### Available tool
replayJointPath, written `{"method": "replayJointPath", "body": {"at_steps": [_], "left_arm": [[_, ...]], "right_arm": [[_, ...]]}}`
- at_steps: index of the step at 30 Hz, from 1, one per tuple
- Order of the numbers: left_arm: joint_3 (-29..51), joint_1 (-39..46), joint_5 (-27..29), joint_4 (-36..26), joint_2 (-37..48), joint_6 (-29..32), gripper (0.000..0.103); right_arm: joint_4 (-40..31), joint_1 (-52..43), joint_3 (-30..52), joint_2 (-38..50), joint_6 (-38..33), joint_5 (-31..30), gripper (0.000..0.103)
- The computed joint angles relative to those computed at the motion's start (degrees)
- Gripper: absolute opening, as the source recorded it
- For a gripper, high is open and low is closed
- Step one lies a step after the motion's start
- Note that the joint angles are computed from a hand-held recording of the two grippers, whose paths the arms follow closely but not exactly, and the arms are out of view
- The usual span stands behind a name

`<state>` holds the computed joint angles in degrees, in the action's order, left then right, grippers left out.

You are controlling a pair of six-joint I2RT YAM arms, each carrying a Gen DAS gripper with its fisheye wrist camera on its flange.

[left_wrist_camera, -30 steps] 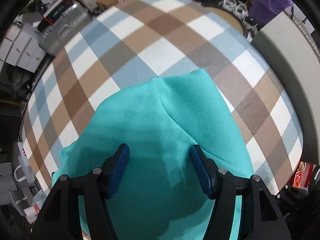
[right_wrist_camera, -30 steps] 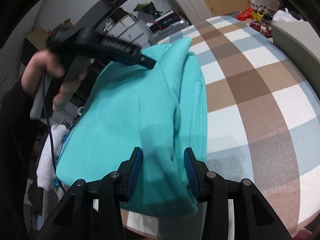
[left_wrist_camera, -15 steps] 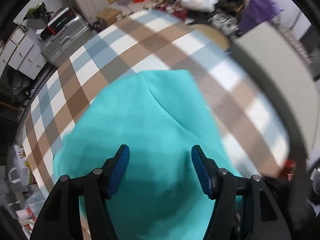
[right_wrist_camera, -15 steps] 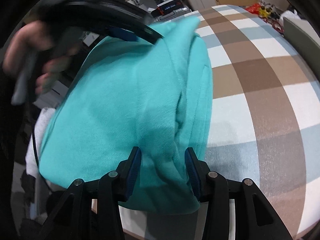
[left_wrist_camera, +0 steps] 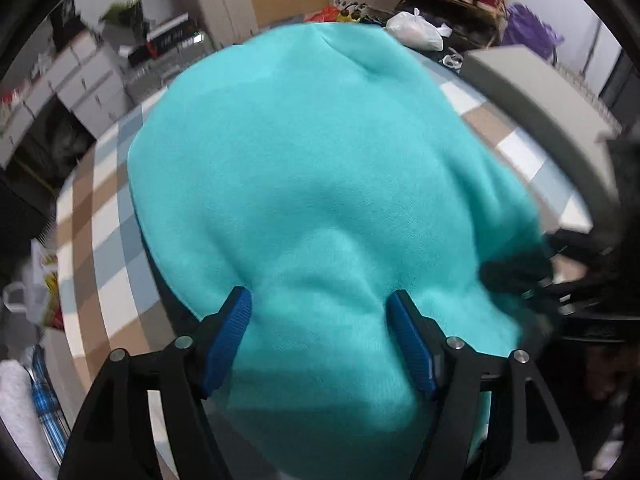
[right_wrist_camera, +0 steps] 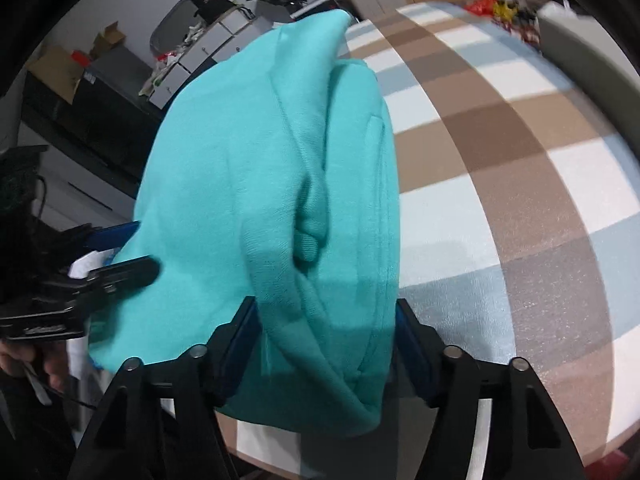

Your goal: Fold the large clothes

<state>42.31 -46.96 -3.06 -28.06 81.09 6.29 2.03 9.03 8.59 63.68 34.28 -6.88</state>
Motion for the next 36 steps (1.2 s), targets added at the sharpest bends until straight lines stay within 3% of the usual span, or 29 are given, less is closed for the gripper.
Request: {"method": "replayJointPath", "body": {"at_steps": [4,8,10,16,19,24,27,30,35,36], "left_arm": [[-3.6,0.9,1.9,7.5,-0.3,-1.4,0.071],[-6.7,2.0,4.1,12.3,-2.1,-1.4,0.071],[-7.3,0.8,3.0,14.0,-2.2,-2.2,0.072],[-7.2,1.3,3.5,11.7,-5.2,-1.1,0.073],[-8.0,1.2,3.2,12.3,-6.1,-1.0,0.073],[-12.2,2.1,4.2,8.8,-15.0,-0.7,0.073],[-12.1,4.3,7.2,8.7,-15.5,-0.9,0.073],[-11.2,5.4,9.1,8.2,-14.9,-0.7,0.073],[-11.7,3.9,7.7,8.6,-15.2,-0.5,0.074],[-11.8,4.0,7.6,8.7,-15.3,-0.6,0.074]], "right_arm": [[-5.0,4.8,0.4,-5.9,2.0,6.7,0.052],[-10.7,1.5,0.2,-16.4,1.4,6.2,0.048],[-11.4,-0.8,3.5,-15.0,-2.7,4.2,0.045],[-17.6,-2.3,28.0,-0.6,-12.4,5.4,0.044],[-20.6,-0.8,42.4,15.4,-18.2,6.4,0.044],[-30.3,-1.8,64.8,43.7,-22.0,0.4,0.036],[-32.3,-1.7,69.3,52.5,-22.0,0.6,0.034],[-31.7,-2.1,69.3,54.1,-23.9,1.0,0.033],[-22.4,-2.4,59.9,48.2,-22.3,1.0,0.034],[-23.8,-2.8,59.2,45.9,-22.5,0.9,0.034]]}}
